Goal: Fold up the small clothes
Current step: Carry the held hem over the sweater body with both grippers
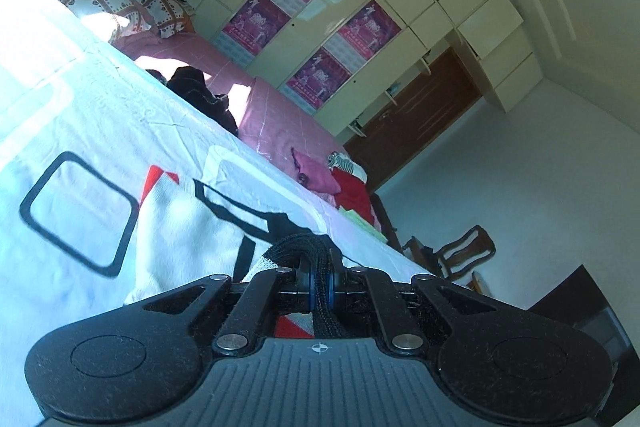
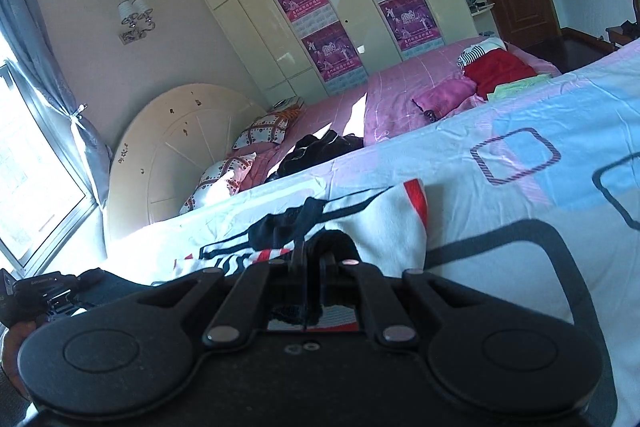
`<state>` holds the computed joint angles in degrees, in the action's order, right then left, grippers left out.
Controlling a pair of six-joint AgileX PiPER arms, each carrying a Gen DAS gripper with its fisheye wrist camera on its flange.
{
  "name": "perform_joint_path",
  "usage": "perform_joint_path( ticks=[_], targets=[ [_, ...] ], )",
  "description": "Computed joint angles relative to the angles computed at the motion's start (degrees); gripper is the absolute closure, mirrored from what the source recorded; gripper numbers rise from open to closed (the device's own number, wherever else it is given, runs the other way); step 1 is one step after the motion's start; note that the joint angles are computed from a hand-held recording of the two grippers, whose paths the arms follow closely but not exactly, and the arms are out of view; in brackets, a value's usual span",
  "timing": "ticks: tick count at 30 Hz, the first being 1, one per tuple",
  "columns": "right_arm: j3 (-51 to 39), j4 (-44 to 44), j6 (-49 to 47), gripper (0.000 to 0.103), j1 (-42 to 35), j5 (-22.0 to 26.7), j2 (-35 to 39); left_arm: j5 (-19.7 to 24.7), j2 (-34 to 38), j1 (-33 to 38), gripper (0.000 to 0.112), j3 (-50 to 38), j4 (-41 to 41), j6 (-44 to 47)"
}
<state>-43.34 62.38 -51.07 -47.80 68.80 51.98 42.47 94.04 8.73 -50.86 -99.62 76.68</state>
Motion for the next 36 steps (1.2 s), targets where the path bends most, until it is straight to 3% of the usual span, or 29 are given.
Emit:
perform_joint_path(
  ticks=[3,6,13,15,16,19,20,21,22,25,29,32,34,35,36],
  targets=[
    [-2.6,-0.5,2.6,0.097,13.9,-14.8,8.1,-1.9,9.1,-1.9,0.107,-10.3,2.3,-3.6],
    [-5.7,-0.2,3.6,0.097,21.7,-23.5,16.9,-3.4,17.7,-2.9,0.107,-21.0,7.9,-10.7],
    [-13.1,1.5,6.9,0.095,29.0,-32.8,34.4,-4.3,34.6,-6.0,0.107,-43.7,27.8,-31.5],
    [-13.6,0.9,9.2,0.077,30.8,-40.0,36.2,-4.8,36.3,-6.2,0.107,-45.4,26.3,-32.2],
    [-13.0,2.2,8.8,0.075,30.8,-42.5,36.1,-4.0,36.7,-5.7,0.100,-45.4,23.6,-31.0],
    [-11.9,7.7,2.7,0.062,28.2,-42.0,35.4,-4.1,35.7,-5.0,0.078,-42.7,17.2,-24.0],
    [-10.6,8.8,-0.1,0.050,28.0,-42.7,34.2,-7.2,34.2,-5.4,0.057,-40.4,15.7,-20.9],
    [-9.8,9.4,-2.3,0.043,27.7,-42.6,33.4,-9.5,32.8,-5.6,0.049,-38.4,13.4,-16.8],
    [-9.5,9.2,-3.9,0.043,27.2,-41.6,33.1,-9.8,32.3,-5.2,0.047,-37.7,12.3,-14.2],
    [-10.4,5.7,-4.1,0.044,27.7,-40.2,33.7,-8.1,33.2,-4.4,0.047,-41.0,19.2,-16.5],
    [-14.1,0.4,-0.8,0.047,31.8,-40.8,36.7,-4.7,36.3,-6.3,0.047,-51.4,38.3,-26.2],
    [-17.2,-5.6,3.9,0.048,35.9,-43.6,39.6,0.7,39.8,-8.5,0.047,-61.9,53.0,-35.4],
    [-20.2,-14.8,12.0,0.048,38.3,-43.9,41.6,2.4,42.1,-10.3,0.048,-67.3,61.0,-40.4],
    [-21.4,-20.5,16.4,0.051,39.6,-44.5,42.8,2.2,42.1,-11.0,0.057,-67.3,63.1,-41.0],
    [-22.1,-26.2,21.0,0.062,41.0,-45.2,43.3,0.9,41.5,-11.5,0.063,-66.0,64.4,-41.2]
  ],
)
